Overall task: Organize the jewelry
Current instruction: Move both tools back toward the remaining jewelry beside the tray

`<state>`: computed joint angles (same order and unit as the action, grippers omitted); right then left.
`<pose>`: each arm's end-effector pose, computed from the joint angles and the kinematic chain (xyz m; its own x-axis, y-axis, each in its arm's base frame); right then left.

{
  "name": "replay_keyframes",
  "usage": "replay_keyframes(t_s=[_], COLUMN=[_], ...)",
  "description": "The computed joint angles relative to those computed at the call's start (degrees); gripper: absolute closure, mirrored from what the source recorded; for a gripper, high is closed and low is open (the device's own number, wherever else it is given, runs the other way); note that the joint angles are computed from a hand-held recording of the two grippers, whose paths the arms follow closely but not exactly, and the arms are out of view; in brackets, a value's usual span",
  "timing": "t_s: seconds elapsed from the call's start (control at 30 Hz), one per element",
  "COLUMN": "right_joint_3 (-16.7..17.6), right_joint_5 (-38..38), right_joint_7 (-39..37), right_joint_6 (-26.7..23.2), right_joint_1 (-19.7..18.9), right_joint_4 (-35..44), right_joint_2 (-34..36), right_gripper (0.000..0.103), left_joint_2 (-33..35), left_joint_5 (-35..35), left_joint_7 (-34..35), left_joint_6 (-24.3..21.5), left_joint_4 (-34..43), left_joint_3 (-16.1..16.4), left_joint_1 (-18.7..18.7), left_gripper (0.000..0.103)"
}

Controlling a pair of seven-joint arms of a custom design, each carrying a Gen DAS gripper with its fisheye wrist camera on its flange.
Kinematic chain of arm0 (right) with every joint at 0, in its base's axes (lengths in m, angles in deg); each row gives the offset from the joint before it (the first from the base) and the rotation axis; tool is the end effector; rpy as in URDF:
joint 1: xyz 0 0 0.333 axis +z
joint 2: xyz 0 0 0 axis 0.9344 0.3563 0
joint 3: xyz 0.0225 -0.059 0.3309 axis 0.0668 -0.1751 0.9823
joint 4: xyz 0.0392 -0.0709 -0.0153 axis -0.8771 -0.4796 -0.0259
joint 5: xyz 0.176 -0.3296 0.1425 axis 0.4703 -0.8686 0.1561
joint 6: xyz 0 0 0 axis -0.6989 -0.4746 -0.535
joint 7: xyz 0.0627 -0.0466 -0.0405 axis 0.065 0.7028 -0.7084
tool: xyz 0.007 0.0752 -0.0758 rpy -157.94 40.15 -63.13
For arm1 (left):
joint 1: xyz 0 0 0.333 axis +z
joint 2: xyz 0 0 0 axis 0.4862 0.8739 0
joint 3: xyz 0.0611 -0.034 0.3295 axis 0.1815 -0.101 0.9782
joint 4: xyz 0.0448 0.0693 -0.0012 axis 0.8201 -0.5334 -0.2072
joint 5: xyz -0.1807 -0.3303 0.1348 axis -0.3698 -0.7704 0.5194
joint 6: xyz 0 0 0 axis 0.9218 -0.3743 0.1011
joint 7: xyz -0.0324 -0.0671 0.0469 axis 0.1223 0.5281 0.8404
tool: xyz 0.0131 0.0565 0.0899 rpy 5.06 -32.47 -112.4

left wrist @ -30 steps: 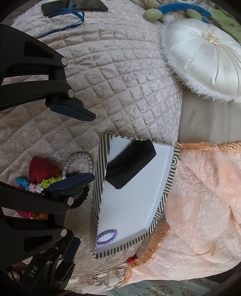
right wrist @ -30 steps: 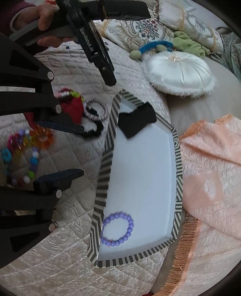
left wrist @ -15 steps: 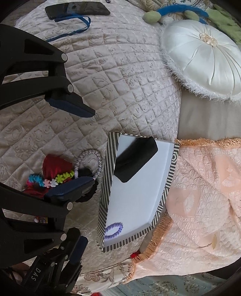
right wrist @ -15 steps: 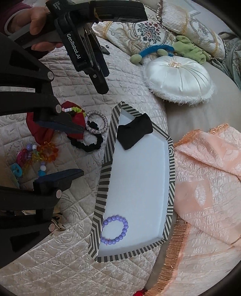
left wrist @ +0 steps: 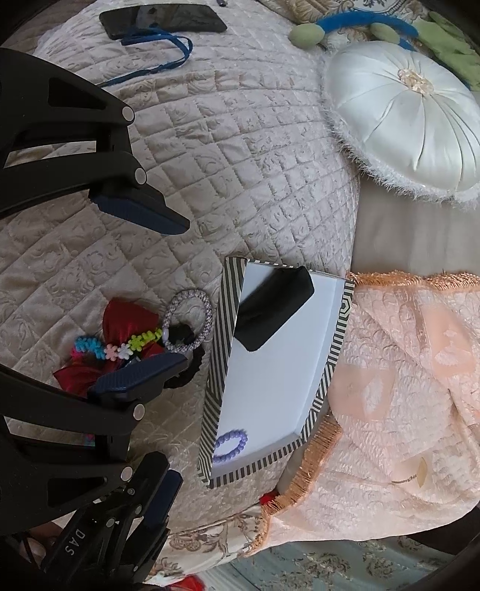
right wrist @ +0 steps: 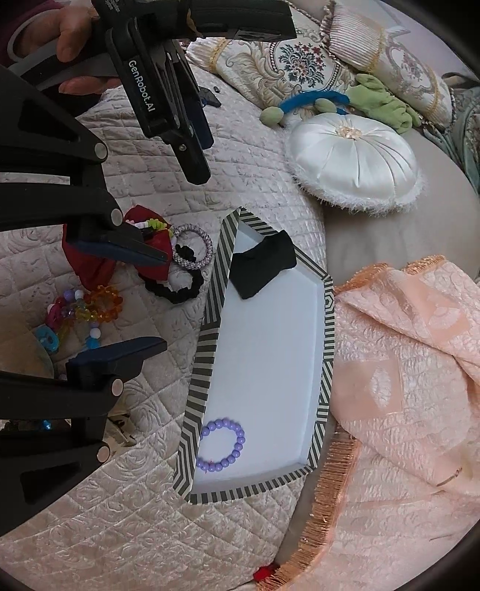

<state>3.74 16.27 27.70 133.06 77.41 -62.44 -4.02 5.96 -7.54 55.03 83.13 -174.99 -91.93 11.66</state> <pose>0.5421 0.1269 0.3693 0.2063 -0.9673 -0.1475 -0.7745 -0.0693 -0.6288 0.5965 -0.2691 0.3845 -0.1151 -0.9714 0.2078 -0.8110 -0.0289 -0.5843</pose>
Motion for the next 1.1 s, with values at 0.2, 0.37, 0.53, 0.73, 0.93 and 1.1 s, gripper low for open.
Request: replay_keyframes(t_s=[0.2,0.37,0.53,0.73,0.93,1.1], right_joint_3=[-1.1,-1.3,-0.8,-1.3,-1.6,-0.6], right_joint_5=[-2.2,-5.4,-5.9,-6.8,-9.1,-10.6], right_joint_7=[2.4,5.4,5.9,7.1,8.9,9.8], right_joint_6=[1.0,1.6,1.7,1.2,0.7,-0.4], right_joint_1=[0.8,0.8,0.1,0.1,0.0,-1.7], right_joint_4=[-1.0,-1.9,-2.3,-2.4,-2.1,-0.4], right_joint_2=[-0.7,-1.2,-1.4,-1.3,-0.5,1.8], right_gripper=[0.065,0.065,0.065,0.065,0.065,0.065], left_joint_2=[-0.4,-0.4,-0.4,-0.3,0.7,2.7], left_joint_5=[0.8,1.2,2.1,2.9,1.1,-7.3], left_joint_7=[-0.8,-1.2,-2.2,-2.8,-1.1,5.4], left_joint_6=[-0.3,-0.3,-0.8,-1.2,-1.1,-2.5], left_joint_4=[-0.2,-0.2,-0.2,0.0,0.3,1.5], left_joint_3=[0.4,0.5,1.0,0.9,-0.6,-6.0], left_joint_1=[-0.6,-0.6,-1.3,-1.2,0.5,5.7], left_gripper=[0.036,0.036,0.036,0.036,0.036,0.036])
